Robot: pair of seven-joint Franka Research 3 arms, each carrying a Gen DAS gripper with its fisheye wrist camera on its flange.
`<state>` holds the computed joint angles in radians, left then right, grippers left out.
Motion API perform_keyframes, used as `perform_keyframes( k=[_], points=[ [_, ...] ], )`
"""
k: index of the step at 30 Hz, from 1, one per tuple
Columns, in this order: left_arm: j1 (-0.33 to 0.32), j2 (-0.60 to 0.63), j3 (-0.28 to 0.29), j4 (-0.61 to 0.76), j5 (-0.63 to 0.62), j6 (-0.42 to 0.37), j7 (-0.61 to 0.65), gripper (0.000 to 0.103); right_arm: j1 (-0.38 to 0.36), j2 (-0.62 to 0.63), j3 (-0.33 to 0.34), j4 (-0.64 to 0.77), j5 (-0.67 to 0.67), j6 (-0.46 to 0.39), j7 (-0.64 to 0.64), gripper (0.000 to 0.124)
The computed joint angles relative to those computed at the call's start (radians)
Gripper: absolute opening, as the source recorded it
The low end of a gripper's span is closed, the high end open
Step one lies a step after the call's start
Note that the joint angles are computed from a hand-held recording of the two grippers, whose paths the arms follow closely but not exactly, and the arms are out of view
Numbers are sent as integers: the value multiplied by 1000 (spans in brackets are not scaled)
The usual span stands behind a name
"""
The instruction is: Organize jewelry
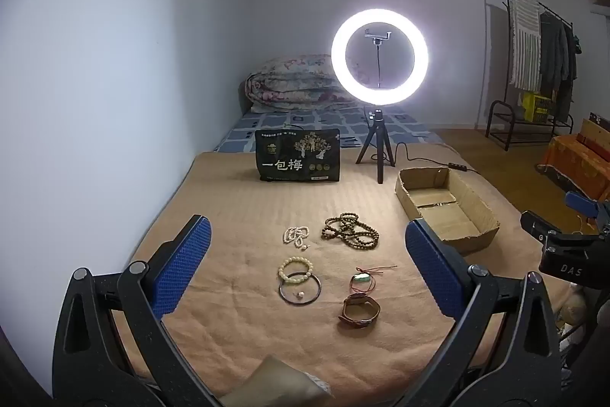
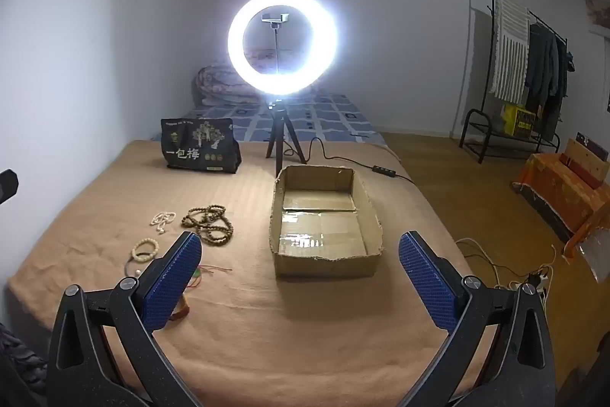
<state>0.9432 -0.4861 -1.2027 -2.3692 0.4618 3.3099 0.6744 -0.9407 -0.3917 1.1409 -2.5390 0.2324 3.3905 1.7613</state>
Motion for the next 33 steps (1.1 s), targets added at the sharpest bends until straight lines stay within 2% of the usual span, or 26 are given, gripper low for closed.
perform_keyframes(
  k=[10, 11, 13, 15, 20, 33],
  points=[
    [-15, -12, 10, 4, 6, -6, -12, 103, -1, 7, 2, 2, 23, 9, -24, 103],
    [-11, -9, 0, 22, 5, -21, -13, 103, -34, -17, 35, 9, 5, 3, -1, 103],
    [-23, -5, 13, 25, 11, -21, -15, 103, -39, -30, 41, 10, 0, -2, 11, 103],
    [-17, -11, 20, 7, 16, 18, -17, 103, -40, -32, 38, 13, -12, -9, 21, 103],
    [-6, -9, 9, 4, -15, 40, 6, 103, -41, -23, 37, 5, -28, 3, 28, 103],
    [-2, -19, -5, 3, -53, 43, 32, 103, -53, -25, 50, 8, -35, 2, 41, 103]
  ],
)
